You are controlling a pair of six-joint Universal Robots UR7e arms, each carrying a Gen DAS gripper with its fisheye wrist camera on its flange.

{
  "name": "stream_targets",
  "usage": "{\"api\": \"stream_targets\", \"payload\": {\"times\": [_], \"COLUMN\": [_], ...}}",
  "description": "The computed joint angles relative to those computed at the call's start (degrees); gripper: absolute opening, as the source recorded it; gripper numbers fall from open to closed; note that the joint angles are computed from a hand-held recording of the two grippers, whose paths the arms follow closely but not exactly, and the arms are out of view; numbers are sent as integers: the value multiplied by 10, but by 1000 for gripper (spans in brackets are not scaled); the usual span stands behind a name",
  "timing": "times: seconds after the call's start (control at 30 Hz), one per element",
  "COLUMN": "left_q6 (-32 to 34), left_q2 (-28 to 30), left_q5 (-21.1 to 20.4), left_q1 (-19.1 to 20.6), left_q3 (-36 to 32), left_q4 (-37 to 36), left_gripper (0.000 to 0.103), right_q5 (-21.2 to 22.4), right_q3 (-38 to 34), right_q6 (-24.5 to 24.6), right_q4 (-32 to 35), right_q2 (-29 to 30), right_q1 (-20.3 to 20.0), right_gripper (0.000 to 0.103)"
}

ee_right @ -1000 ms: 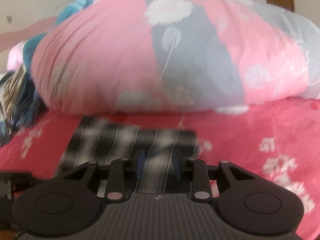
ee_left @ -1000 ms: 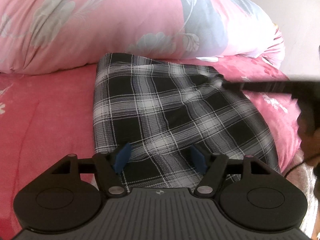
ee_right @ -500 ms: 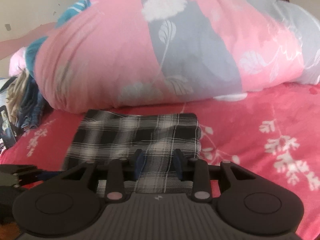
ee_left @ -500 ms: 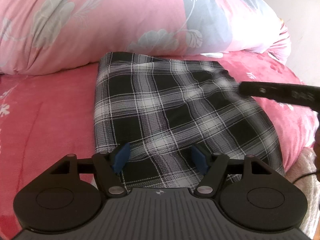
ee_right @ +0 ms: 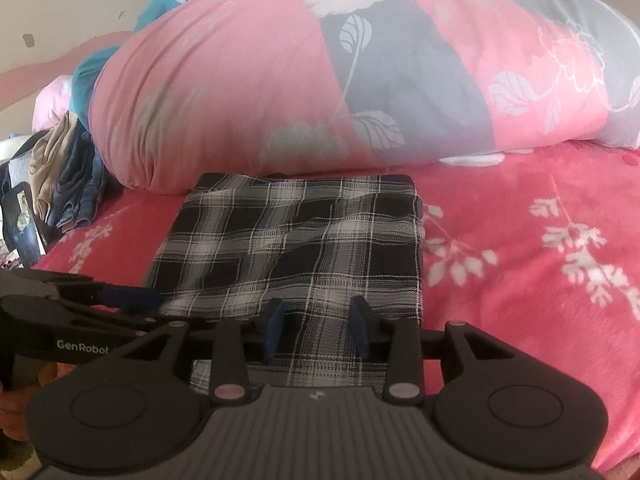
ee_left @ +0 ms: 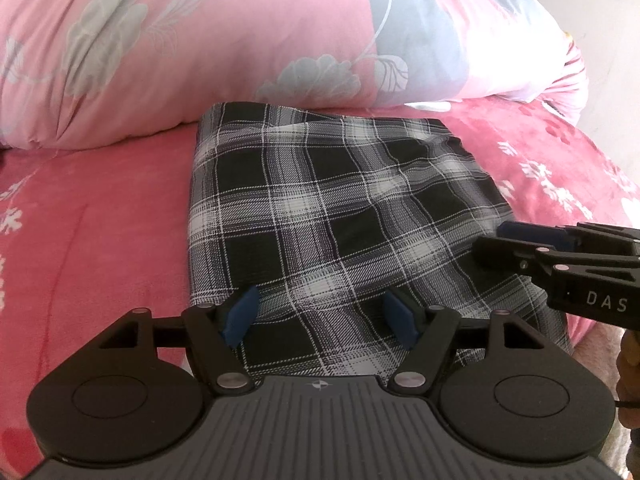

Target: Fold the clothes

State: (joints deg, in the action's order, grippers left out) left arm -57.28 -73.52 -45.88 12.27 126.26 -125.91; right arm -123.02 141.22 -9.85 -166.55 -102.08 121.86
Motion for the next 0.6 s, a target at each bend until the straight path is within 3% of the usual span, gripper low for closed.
{"api": "stream_targets", "payload": {"times": [0.6], "left_q6": [1], "left_q2": [0], "left_q5": [3], "left_q1": [0], "left_q3": [7], "left_q4": [-18], "left_gripper": [73], "right_q5": [-8], "right_q3": [12], "right_q6": [-10], "right_q4": [-29], "right_q2": [8], "right_q1": [6], "right_gripper": [43]}}
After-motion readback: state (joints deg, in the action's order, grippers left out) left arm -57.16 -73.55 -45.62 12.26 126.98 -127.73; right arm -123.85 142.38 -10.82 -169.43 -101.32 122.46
